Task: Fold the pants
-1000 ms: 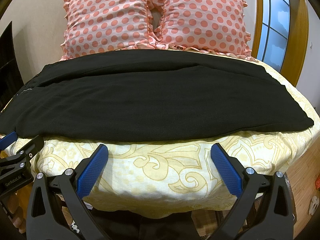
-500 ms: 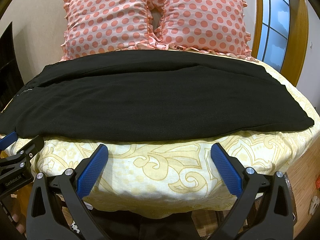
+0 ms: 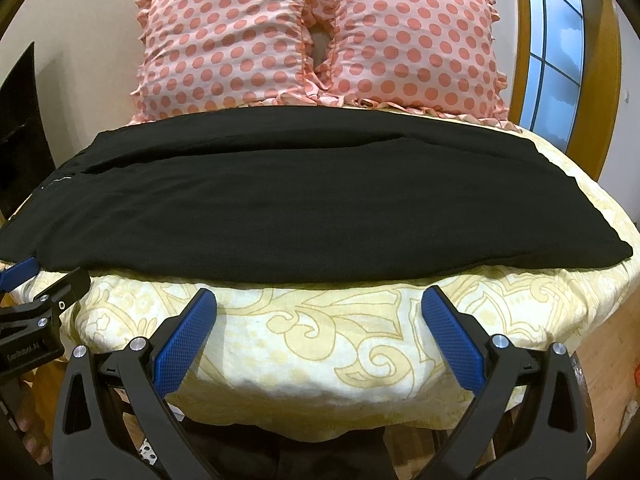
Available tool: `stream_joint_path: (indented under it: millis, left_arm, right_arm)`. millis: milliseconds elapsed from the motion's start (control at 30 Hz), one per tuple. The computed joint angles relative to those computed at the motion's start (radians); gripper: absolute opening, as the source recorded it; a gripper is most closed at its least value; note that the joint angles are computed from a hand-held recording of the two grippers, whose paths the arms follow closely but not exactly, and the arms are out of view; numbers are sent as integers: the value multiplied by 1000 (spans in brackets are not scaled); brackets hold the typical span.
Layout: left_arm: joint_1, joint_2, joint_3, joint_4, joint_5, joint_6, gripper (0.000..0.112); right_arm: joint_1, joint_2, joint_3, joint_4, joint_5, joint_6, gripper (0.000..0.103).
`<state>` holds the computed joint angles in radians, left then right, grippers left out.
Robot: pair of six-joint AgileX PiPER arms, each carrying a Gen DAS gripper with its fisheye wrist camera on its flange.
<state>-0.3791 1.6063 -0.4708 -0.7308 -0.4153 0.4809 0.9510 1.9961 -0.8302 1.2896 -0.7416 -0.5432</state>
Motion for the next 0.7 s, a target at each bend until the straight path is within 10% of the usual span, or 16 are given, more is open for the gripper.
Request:
stream_joint_path:
  millis: [467, 700]
  left_arm:
    - [-61, -111, -65, -237, -126, 362, 101]
    - [67, 69, -358, -345, -65, 522, 101]
  right_arm:
    - [-242, -280, 284, -637, 9, 432, 102]
    - [-572, -321, -12, -214, 297, -26, 102]
